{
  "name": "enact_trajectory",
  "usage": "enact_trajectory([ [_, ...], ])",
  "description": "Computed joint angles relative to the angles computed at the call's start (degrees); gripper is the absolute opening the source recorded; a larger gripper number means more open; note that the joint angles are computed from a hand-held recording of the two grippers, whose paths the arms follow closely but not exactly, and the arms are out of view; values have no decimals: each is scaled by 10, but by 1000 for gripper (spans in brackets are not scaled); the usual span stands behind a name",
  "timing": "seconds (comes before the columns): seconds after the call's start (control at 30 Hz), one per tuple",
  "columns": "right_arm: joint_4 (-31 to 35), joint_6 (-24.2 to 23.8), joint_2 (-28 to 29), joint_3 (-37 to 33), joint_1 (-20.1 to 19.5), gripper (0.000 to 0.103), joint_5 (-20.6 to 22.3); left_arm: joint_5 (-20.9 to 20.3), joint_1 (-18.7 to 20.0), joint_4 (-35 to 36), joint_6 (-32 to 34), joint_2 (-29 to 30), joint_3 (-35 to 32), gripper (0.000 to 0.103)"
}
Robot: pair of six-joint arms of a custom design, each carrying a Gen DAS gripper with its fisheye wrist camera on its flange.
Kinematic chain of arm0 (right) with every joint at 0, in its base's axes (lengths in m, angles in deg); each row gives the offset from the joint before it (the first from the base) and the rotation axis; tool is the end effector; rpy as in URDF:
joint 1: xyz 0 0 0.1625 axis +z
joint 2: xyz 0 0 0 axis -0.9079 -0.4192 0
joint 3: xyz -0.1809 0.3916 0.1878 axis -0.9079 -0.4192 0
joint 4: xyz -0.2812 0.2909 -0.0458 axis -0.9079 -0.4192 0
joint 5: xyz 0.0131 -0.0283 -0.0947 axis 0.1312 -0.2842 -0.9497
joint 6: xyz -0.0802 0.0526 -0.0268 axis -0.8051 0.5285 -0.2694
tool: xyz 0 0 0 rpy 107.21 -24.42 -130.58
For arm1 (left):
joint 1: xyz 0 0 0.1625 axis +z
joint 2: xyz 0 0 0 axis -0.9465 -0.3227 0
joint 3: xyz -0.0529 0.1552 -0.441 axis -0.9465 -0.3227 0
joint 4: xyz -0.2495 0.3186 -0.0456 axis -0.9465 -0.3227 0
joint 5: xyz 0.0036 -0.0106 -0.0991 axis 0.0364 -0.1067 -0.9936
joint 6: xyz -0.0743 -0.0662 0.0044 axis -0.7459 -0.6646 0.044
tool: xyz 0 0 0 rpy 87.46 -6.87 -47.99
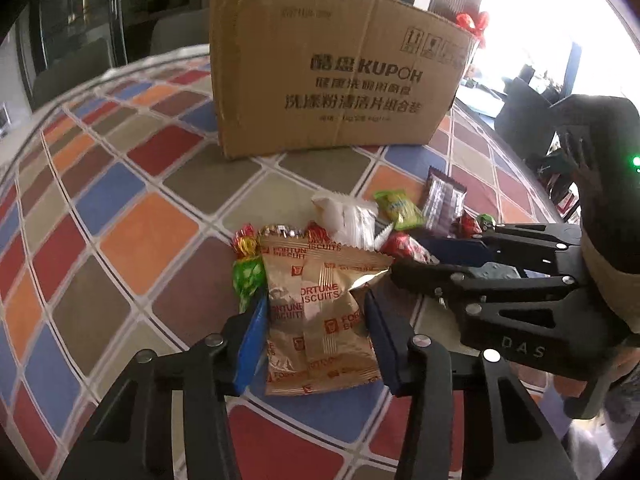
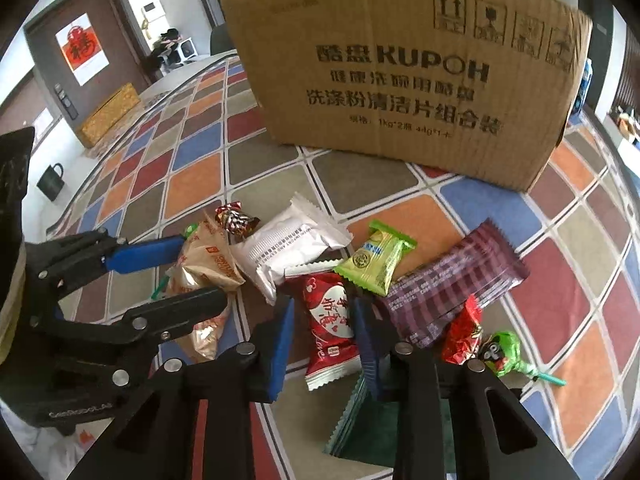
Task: Organize snacks
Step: 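Close the left tool on the biscuits bag while the right tool grasps the wafer, then carry the biscuits bag in the left tool and wafer in the right tool over the box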
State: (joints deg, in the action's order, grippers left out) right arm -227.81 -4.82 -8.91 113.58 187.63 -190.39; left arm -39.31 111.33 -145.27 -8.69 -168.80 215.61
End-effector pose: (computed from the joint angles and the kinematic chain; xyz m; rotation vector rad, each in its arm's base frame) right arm 0.2566 -0.2773 0.0100 0.3419 -2.4726 0.6482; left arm -0.0797 -0.3022 0.2325 0.9625 2.5352 -0.3632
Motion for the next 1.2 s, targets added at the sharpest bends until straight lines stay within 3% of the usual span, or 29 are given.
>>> enact_trajectory([
  [0.1, -4, 1, 5, 0, 0, 23, -4, 0, 3, 0, -9, -1, 1, 46],
  [0.23, -18, 17, 9, 7, 1, 23, -3, 1, -2, 8, -21, -11, 3, 44],
  [0.87, -25, 68, -34, 27, 83, 23, -43, 51, -119, 94, -104, -108, -12, 44],
  [1.2, 1, 56, -86, 5, 126, 23, -82, 80, -156, 79, -100, -103, -44, 44],
])
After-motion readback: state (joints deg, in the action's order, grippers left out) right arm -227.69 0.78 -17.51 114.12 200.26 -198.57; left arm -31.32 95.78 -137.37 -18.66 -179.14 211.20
